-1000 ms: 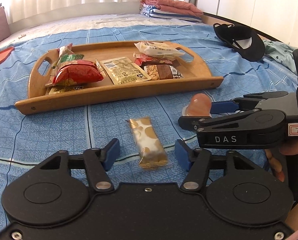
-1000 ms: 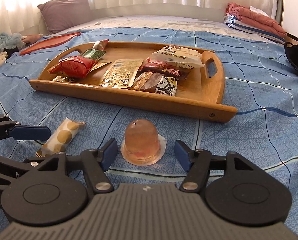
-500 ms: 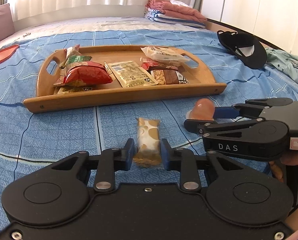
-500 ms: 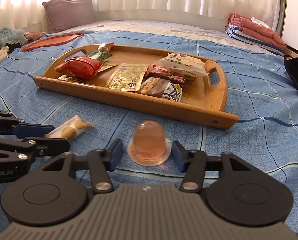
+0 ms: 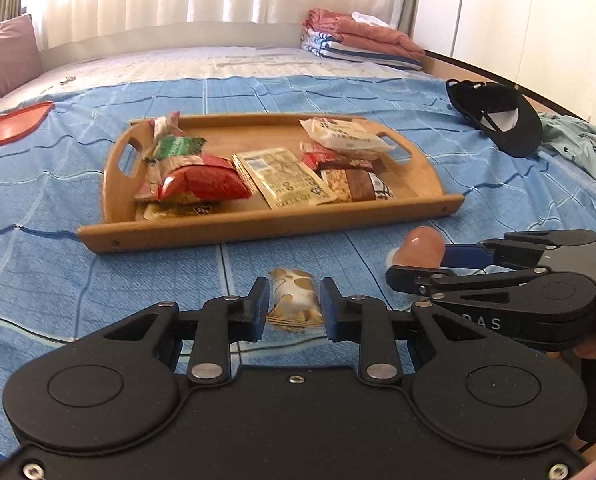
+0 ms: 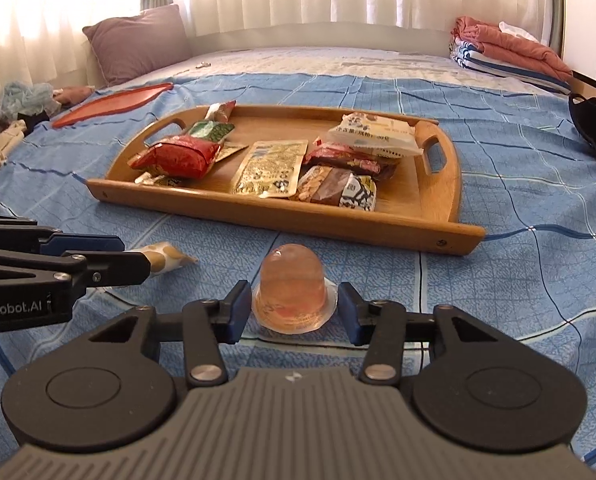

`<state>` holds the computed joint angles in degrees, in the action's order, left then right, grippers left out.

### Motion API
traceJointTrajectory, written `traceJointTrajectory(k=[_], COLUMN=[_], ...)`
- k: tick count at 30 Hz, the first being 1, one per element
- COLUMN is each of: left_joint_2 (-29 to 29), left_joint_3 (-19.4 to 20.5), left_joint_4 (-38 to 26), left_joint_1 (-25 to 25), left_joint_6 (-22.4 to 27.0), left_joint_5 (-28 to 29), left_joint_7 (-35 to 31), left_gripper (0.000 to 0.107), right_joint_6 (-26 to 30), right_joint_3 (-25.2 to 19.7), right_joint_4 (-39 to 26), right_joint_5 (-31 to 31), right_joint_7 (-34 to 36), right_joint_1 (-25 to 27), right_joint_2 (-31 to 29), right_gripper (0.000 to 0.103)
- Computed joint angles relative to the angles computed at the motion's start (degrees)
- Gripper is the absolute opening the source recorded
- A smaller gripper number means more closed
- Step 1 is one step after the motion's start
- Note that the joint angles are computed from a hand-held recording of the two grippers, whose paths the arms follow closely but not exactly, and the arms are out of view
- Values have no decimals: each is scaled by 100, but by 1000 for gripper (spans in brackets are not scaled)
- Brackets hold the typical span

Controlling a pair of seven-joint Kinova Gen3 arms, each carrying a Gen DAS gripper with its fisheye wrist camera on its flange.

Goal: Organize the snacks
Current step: 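Grasp the cream wrapped bar with the left tool while the right tool grasps the pink jelly cup, then carry the wrapped bar and jelly cup over the tray with both tools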

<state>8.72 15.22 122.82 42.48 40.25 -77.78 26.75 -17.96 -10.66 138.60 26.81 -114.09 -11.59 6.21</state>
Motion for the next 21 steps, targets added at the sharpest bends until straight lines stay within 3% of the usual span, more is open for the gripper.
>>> traceJointTrajectory(k=[13,17,21], left_joint_2=[52,189,333], left_joint_3=[10,-91,-171], left_joint_4=[96,43,-32], left_joint_1=[-34,-4,-11], left_joint_6=[-152,-172,-220], left_joint_5=[163,58,-12], left_joint_7=[-155,7,-89], left_gripper=[27,35,29], right_joint_6=[106,127,115], right_joint_3=[103,142,173], right_joint_4=[49,64,84], right_joint_5=[183,247,245], right_joint_7=[-305,-365,-354], right_joint_1=[-104,-112,-119], right_joint_2=[-286,-305,-314], right_gripper=[51,51,51])
